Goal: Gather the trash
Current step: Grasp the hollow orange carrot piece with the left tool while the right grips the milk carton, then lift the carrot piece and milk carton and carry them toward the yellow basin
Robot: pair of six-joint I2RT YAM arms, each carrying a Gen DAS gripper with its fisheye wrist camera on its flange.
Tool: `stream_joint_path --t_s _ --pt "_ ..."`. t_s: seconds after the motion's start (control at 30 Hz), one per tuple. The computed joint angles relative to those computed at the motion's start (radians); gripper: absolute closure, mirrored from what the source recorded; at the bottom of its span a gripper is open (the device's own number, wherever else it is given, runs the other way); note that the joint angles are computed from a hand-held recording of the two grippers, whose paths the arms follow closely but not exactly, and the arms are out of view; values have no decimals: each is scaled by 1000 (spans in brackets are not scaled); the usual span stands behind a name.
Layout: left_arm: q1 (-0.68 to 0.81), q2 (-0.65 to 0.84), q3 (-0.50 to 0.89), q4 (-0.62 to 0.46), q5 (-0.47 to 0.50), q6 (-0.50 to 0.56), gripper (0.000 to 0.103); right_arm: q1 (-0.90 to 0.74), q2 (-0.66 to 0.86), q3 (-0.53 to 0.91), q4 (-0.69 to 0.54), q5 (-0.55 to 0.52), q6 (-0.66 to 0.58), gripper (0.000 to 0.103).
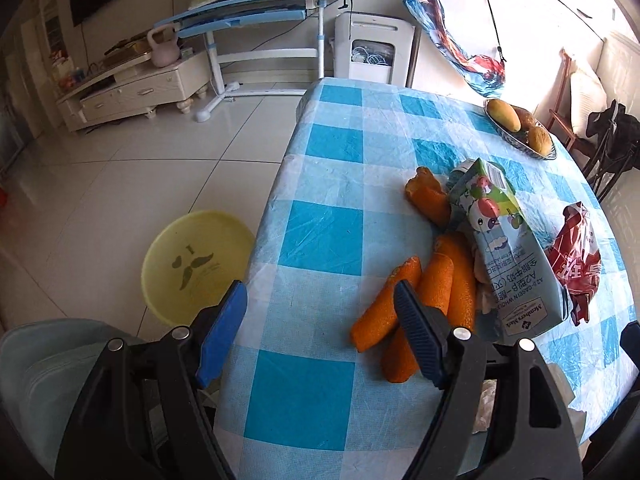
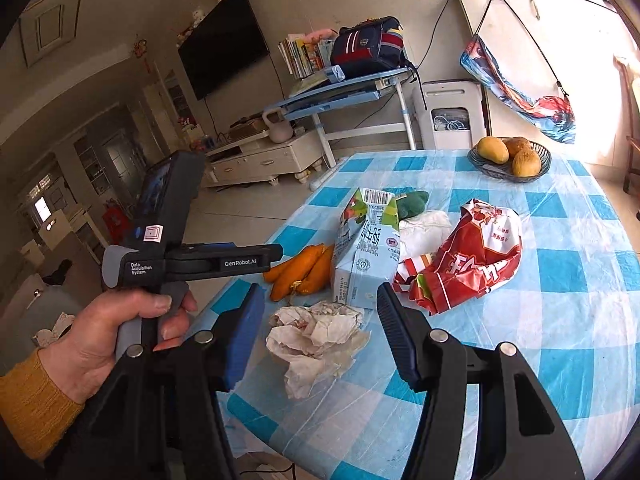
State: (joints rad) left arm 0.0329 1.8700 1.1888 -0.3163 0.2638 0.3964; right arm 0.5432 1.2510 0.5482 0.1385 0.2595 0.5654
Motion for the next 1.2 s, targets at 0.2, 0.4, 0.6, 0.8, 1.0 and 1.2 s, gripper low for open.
stream_joint_path --t_s 0.2,0.4,0.6,0.8,1.0,1.2 --pt "-36 24 3 -6 -47 26 30 -101 177 152 -16 -77 -54 45" --pt "-33 68 68 -125 30 64 35 -195 333 232 -52 -157 1 41" --pt "-64 45 35 -119 24 110 63 -238 270 139 -36 -223 -15 50" --pt "-43 50 75 -171 61 96 87 -258 122 55 -91 -204 -10 51" --pt "-59 46 47 -145 26 114 85 -243 175 62 -90 -215 11 49" --pt "-57 39 43 -138 31 102 87 -206 187 65 -99 -163 -19 47"
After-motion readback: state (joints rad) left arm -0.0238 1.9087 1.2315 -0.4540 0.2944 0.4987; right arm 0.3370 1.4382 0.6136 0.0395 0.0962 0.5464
